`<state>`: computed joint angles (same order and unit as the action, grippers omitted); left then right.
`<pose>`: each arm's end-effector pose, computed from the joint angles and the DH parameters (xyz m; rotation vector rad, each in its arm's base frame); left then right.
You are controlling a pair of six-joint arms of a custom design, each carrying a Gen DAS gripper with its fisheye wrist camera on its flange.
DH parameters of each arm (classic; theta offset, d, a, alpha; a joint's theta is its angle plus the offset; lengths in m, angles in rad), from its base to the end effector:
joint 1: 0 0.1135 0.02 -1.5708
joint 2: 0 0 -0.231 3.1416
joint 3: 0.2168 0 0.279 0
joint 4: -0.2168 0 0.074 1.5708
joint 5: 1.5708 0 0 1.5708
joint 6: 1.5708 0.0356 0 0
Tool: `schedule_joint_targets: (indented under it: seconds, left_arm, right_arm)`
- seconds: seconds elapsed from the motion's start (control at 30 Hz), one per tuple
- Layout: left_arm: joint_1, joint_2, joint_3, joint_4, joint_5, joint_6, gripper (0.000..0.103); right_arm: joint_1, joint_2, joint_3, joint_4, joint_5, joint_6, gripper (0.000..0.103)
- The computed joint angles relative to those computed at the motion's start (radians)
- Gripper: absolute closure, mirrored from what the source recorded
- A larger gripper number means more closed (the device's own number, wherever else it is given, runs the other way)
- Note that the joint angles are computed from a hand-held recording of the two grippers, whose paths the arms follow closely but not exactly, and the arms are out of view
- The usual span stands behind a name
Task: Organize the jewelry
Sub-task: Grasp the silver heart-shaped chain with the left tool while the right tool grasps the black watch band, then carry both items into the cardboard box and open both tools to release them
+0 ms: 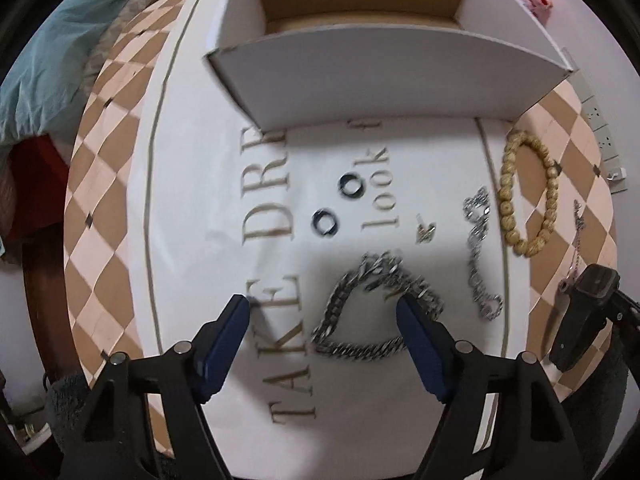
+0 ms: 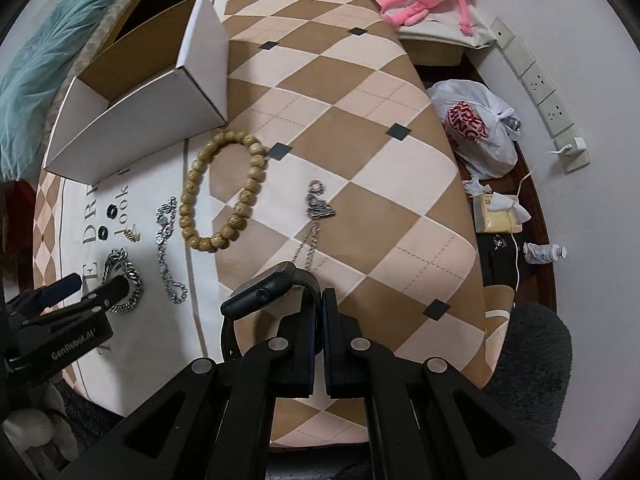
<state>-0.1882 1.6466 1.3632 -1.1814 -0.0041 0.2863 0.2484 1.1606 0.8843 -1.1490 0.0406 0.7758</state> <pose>0.3217 -0.0611 0.2163 0.7132 2.9509 0.0141 0.2158 0.0532 0.2003 0.7848 2.8898 0.0539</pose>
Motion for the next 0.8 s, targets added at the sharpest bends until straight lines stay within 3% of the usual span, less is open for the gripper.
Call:
schedule_joint_targets:
  seconds: [0.07, 0.23, 0.27, 0.4, 0.63, 0.8]
  left_arm:
    - [-0.003, -0.009, -0.01, 0.013, 0.02, 0.009, 0.04]
    - [-0.017, -0.038, -0.034, 0.032, 0.066, 0.048, 0.092]
    - [-0.019, -0.046, -0.043, 0.035, 0.067, 0.052, 0.096]
    - [-0.007, -0.092, -0.087, 0.053, 0.076, 0.058, 0.097]
    - [0.141, -0.248, -0.146, -0.025, 0.17, 0.153, 0.097]
    - [0.185, -0.23, -0.038, -0.088, 0.214, 0.165, 0.097]
  right_arm:
    - [-0.012, -0.007, -0.012, 0.003, -0.001, -0.008, 0.1]
    - [0.002, -0.011, -0.014, -0.006, 0.006, 0.006, 0.1]
    - [0.004, -0.013, -0.016, -0.007, 0.005, 0.007, 0.1]
    - [0.018, -0.03, -0.011, -0.022, 0.01, 0.02, 0.1]
    - [0.036, -0.097, 0.018, -0.067, 0.011, 0.045, 0.1]
    - [0.046, -0.1, 0.077, -0.076, -0.003, 0.037, 0.1]
